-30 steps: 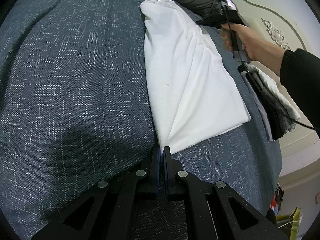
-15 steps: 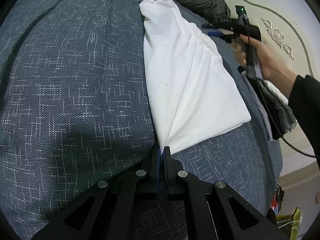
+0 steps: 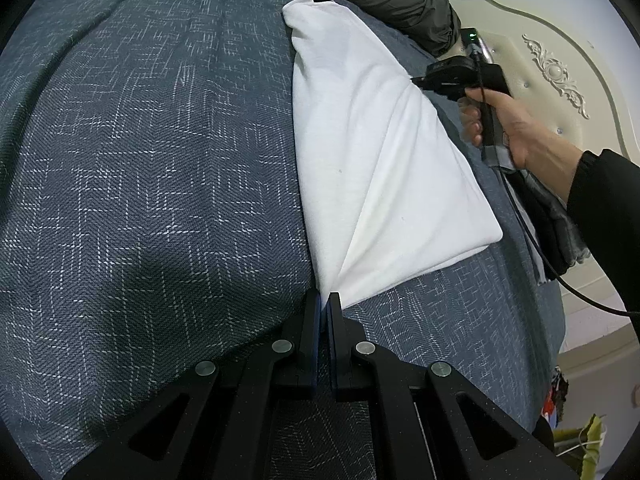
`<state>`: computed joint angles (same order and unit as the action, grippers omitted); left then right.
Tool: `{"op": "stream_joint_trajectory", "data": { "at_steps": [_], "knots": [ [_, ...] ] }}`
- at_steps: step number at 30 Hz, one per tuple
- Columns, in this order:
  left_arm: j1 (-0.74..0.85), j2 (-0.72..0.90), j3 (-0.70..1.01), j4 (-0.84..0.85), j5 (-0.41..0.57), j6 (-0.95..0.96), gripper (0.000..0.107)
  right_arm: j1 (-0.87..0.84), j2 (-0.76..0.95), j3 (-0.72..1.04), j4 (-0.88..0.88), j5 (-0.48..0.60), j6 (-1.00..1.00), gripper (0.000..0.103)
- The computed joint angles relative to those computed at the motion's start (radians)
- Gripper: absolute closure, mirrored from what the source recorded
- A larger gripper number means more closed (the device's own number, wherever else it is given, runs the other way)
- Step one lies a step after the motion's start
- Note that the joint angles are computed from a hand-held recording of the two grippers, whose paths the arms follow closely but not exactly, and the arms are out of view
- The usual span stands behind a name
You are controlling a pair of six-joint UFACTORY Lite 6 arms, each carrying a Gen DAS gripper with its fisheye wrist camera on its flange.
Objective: Fold clothes
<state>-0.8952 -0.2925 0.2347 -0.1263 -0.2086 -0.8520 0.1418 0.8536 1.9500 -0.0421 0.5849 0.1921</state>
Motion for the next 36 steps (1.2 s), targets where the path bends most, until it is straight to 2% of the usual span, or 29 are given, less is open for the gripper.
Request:
{"op": "stream_joint_trajectory", "data": {
  "at_steps": [2,5,7,8,9,16,18,19,20,21,25,33,36],
  "knots": [
    [0.002,-0.003,-0.002,0.010,0.000,-0.009,0.104,0.007,0.015,0.002,0.004,0.010,-0.009,0.100],
    [0.003,-0.005,-0.004,0.011,0.000,-0.010,0.104,-0.025,-0.027,-0.058,0.180,-0.035,-0.143,0.099],
    [0.003,-0.005,-0.004,0.011,0.000,-0.010,0.104,-0.046,-0.107,-0.163,0.290,-0.095,-0.234,0.090],
    [0.002,-0.005,-0.004,0.008,0.000,-0.009,0.104,-0.053,-0.147,-0.212,0.329,-0.117,-0.267,0.076],
    [0.007,-0.010,-0.005,0.023,0.004,-0.019,0.104,-0.061,-0.186,-0.259,0.376,-0.137,-0.308,0.068],
    [-0.018,-0.006,0.004,-0.086,0.009,0.072,0.104,-0.072,-0.502,-0.700,0.800,-0.146,-0.767,0.068],
    [-0.024,-0.004,0.007,-0.117,0.011,0.099,0.104,-0.052,-0.513,-0.740,0.810,-0.146,-0.776,0.069],
    [-0.026,-0.004,0.008,-0.131,0.012,0.111,0.104,-0.050,-0.505,-0.748,0.815,-0.145,-0.777,0.072],
    [-0.028,-0.005,0.009,-0.139,0.015,0.119,0.104,-0.049,-0.496,-0.755,0.820,-0.145,-0.778,0.088],
    [-0.029,-0.007,0.009,-0.143,0.016,0.122,0.104,-0.045,-0.469,-0.742,0.829,-0.149,-0.772,0.098],
    [-0.023,-0.013,0.001,-0.117,0.013,0.099,0.104,-0.077,-0.518,-0.792,0.987,-0.180,-0.904,0.101],
    [-0.009,-0.035,-0.017,-0.058,0.016,0.046,0.104,-0.096,-0.527,-0.830,0.851,-0.203,-0.741,0.101],
    [-0.005,-0.036,-0.019,-0.034,0.014,0.022,0.104,-0.124,-0.581,-0.882,0.933,-0.184,-0.803,0.099]
  ]
}}
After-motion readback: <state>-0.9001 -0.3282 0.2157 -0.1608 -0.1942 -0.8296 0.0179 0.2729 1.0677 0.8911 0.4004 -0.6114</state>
